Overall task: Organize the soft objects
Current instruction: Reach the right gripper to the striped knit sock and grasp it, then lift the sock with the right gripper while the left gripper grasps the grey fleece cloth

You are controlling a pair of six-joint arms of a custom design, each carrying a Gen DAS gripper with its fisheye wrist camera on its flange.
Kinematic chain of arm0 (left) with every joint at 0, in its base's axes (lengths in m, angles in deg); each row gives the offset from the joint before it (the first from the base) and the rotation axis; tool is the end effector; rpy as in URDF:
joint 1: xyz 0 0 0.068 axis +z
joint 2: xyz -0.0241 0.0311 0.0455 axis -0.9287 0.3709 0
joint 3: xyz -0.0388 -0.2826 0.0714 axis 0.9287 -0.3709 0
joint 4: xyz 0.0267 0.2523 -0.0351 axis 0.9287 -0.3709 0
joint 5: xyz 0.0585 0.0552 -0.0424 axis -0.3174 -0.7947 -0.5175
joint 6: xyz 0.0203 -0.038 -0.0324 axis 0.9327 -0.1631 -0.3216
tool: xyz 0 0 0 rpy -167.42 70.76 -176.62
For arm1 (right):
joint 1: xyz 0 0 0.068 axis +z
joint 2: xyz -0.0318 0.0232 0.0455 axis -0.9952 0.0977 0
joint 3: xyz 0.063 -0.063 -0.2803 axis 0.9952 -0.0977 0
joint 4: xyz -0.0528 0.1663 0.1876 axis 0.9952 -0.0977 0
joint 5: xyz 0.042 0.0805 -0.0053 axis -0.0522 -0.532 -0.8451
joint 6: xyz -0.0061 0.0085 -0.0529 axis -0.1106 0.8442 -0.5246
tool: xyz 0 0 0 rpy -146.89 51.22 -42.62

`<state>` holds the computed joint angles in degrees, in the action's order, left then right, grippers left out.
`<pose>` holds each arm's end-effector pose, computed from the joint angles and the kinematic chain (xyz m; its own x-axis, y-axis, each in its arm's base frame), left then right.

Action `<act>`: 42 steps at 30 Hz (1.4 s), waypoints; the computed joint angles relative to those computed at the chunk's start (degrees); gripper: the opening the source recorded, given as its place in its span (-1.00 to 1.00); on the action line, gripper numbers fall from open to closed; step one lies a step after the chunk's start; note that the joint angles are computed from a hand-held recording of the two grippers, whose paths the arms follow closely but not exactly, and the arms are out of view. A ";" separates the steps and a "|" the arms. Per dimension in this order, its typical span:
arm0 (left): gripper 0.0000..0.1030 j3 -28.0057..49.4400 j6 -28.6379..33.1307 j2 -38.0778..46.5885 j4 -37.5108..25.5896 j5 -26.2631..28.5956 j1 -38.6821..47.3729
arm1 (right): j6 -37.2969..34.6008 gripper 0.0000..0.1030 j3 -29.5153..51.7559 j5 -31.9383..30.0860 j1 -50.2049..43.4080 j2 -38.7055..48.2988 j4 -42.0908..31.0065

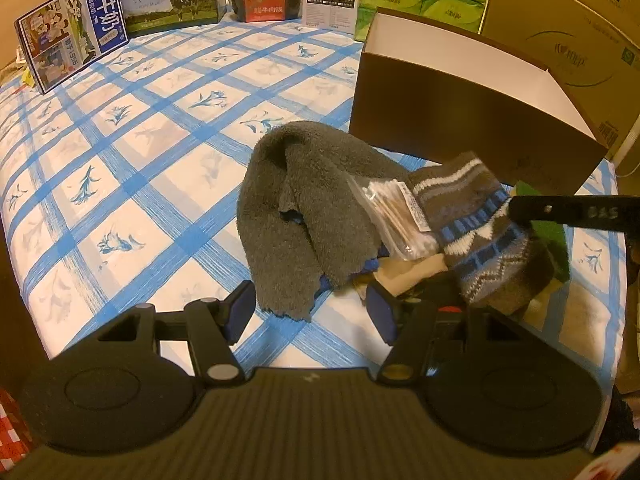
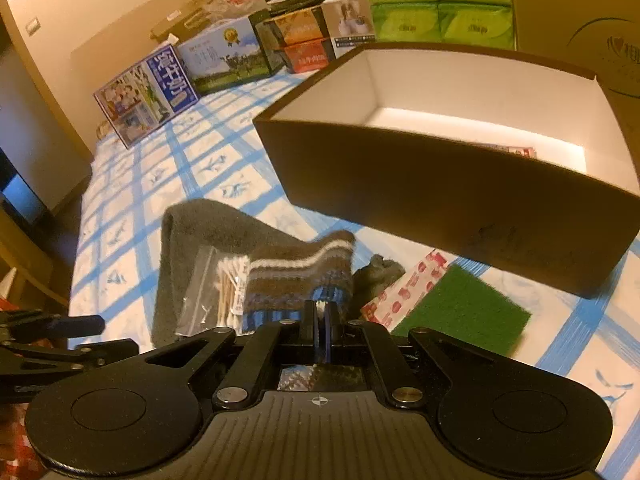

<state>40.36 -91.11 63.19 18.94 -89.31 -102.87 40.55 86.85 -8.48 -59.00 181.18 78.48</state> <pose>0.1879 -0.1140 0.1704 -0.8160 -0.1421 -0.5603 -0.1498 0.9882 -0.0324 0.2921 0.1518 0.1384 -0.7673 -0.1848 -0.6140 -0.4811 0.7990 0.3608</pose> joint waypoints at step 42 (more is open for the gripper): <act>0.12 3.84 9.36 6.27 10.69 4.00 9.71 | 3.03 -0.55 -0.41 2.92 -0.77 -1.11 5.52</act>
